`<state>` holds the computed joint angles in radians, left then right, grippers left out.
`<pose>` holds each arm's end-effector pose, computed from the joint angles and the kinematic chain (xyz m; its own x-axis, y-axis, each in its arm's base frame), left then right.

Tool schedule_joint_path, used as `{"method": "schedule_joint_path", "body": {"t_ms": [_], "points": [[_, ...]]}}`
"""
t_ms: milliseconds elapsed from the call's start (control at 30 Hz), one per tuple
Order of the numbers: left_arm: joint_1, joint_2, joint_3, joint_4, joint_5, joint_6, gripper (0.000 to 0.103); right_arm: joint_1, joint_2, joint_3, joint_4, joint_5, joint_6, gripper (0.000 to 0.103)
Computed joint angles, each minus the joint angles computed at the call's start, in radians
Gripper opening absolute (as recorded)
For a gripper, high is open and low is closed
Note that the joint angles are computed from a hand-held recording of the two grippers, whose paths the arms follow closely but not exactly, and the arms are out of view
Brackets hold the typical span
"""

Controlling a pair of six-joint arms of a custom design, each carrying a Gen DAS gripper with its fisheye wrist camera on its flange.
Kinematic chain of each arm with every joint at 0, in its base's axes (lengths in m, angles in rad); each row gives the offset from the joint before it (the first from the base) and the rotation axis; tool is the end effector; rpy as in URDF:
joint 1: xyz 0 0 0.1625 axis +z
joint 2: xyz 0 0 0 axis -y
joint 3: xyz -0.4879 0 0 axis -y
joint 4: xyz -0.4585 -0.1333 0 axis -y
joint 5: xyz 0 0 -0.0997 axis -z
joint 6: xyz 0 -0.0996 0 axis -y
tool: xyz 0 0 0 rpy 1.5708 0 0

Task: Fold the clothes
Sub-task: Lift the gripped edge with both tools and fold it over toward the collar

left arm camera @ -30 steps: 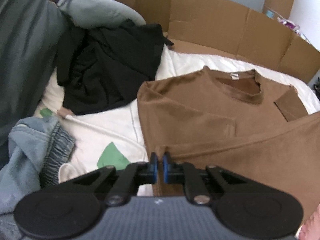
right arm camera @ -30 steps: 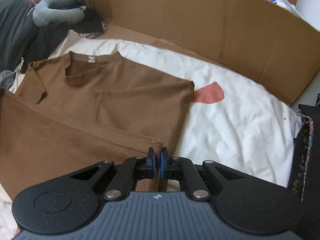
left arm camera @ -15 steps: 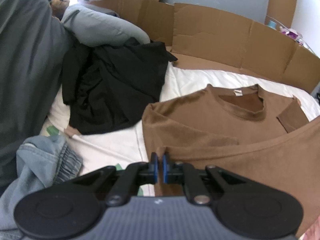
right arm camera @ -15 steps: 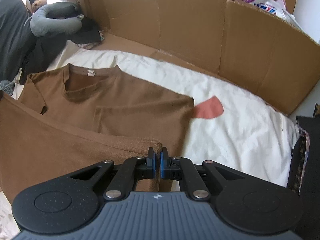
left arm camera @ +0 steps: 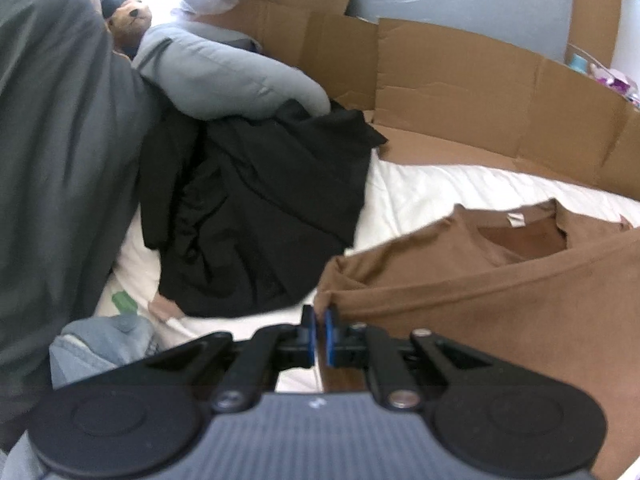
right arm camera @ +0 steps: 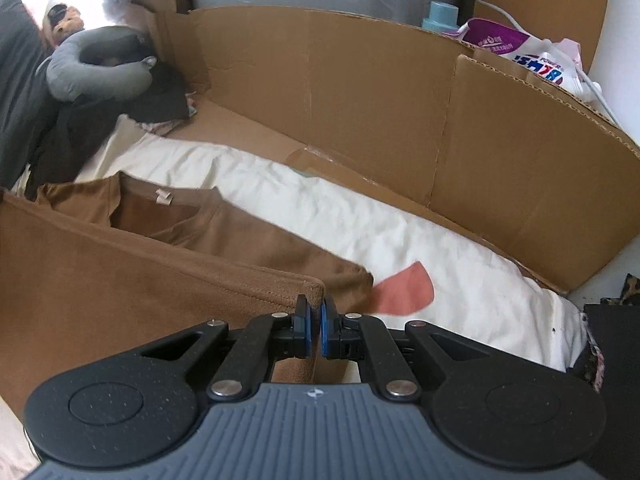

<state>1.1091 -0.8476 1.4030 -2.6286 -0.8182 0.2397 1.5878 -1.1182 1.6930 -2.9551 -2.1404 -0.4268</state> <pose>-0.1916 -0.8372 0.2708 -0.6846 0.2159 -0.6963 0.5692 0.7550 -0.3255 0.0919 -0.7262 0.3663 -0.7676 0.0568 0.6383 -0.3620 0.7835 -0.5050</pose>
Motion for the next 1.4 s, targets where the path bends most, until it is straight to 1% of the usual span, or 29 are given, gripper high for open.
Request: {"method": "schedule_joint_path", "body": {"t_ms": [233,367,533,633,800,1067,1133,1400], "points": [[0.01,0.046,-0.069,0.006,-0.001,0.029,0.005,-0.012,0.053,-0.065,-0.007,-0.02,-0.008,0.003],[0.022,0.082,-0.126,0.032,-0.001,0.038,0.005,-0.016,0.086,-0.11,-0.006,-0.043,-0.016,0.003],[0.034,0.128,-0.191,0.049,0.003,0.048,0.005,-0.022,0.135,-0.179,0.014,-0.074,-0.007,0.003],[0.039,0.158,-0.232,0.056,0.002,0.074,0.005,-0.026,0.164,-0.217,0.024,-0.096,-0.008,0.003],[0.046,0.197,-0.289,0.078,0.004,0.08,0.005,-0.023,0.207,-0.271,0.039,-0.151,-0.024,0.003],[0.051,0.234,-0.348,0.085,-0.009,0.108,0.005,-0.019,0.248,-0.331,0.053,-0.2,-0.044,0.003],[0.051,0.245,-0.365,0.091,-0.01,0.118,0.005,-0.018,0.254,-0.343,0.052,-0.211,-0.037,0.003],[0.056,0.281,-0.414,0.129,0.008,0.124,0.005,-0.028,0.27,-0.36,0.07,-0.226,-0.029,0.003]]}}
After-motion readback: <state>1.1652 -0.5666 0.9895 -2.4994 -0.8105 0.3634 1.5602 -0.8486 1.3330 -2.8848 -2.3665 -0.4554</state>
